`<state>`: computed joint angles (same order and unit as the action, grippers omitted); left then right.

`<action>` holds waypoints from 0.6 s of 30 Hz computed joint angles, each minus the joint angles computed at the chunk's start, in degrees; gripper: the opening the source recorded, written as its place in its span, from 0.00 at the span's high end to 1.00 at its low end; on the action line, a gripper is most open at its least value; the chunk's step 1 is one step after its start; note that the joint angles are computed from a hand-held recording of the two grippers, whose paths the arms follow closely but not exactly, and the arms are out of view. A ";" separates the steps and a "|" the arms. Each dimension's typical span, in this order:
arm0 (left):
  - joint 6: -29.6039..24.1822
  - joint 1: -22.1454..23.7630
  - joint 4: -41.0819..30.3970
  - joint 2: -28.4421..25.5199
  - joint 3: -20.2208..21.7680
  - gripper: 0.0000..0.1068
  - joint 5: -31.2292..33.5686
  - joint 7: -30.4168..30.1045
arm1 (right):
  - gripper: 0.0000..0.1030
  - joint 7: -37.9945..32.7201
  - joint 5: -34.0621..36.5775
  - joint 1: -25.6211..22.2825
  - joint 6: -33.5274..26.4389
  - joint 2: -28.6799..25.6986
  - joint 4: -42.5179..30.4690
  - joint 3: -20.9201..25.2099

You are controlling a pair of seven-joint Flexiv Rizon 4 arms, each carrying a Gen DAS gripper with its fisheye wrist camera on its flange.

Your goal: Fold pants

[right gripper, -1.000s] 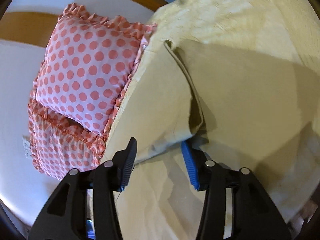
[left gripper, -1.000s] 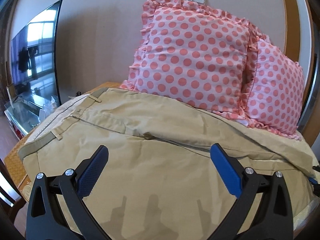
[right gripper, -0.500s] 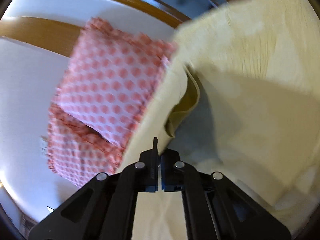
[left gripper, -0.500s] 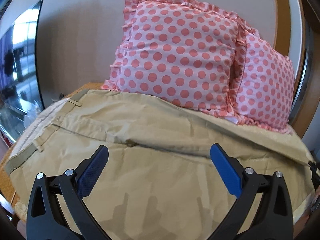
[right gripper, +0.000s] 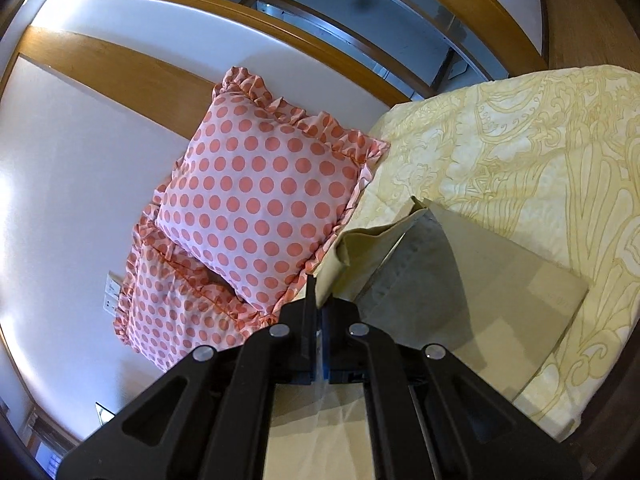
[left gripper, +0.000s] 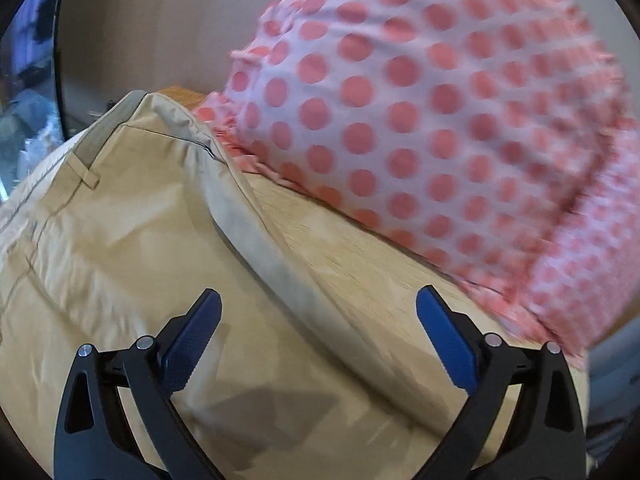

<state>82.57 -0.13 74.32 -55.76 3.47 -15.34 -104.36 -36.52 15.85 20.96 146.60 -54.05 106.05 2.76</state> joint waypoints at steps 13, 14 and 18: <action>17.91 18.13 28.46 17.61 -14.05 0.92 35.69 -20.76 | 0.99 -6.31 4.85 1.76 -2.32 1.61 1.57 -2.97; 19.42 17.31 31.26 19.55 -12.04 0.92 38.56 -23.51 | 0.99 -6.94 5.82 1.99 -3.12 1.89 1.95 -3.13; 29.61 9.01 47.08 22.66 -3.80 0.92 27.43 -15.50 | 0.99 -6.63 7.95 1.62 -7.40 1.87 3.55 -2.45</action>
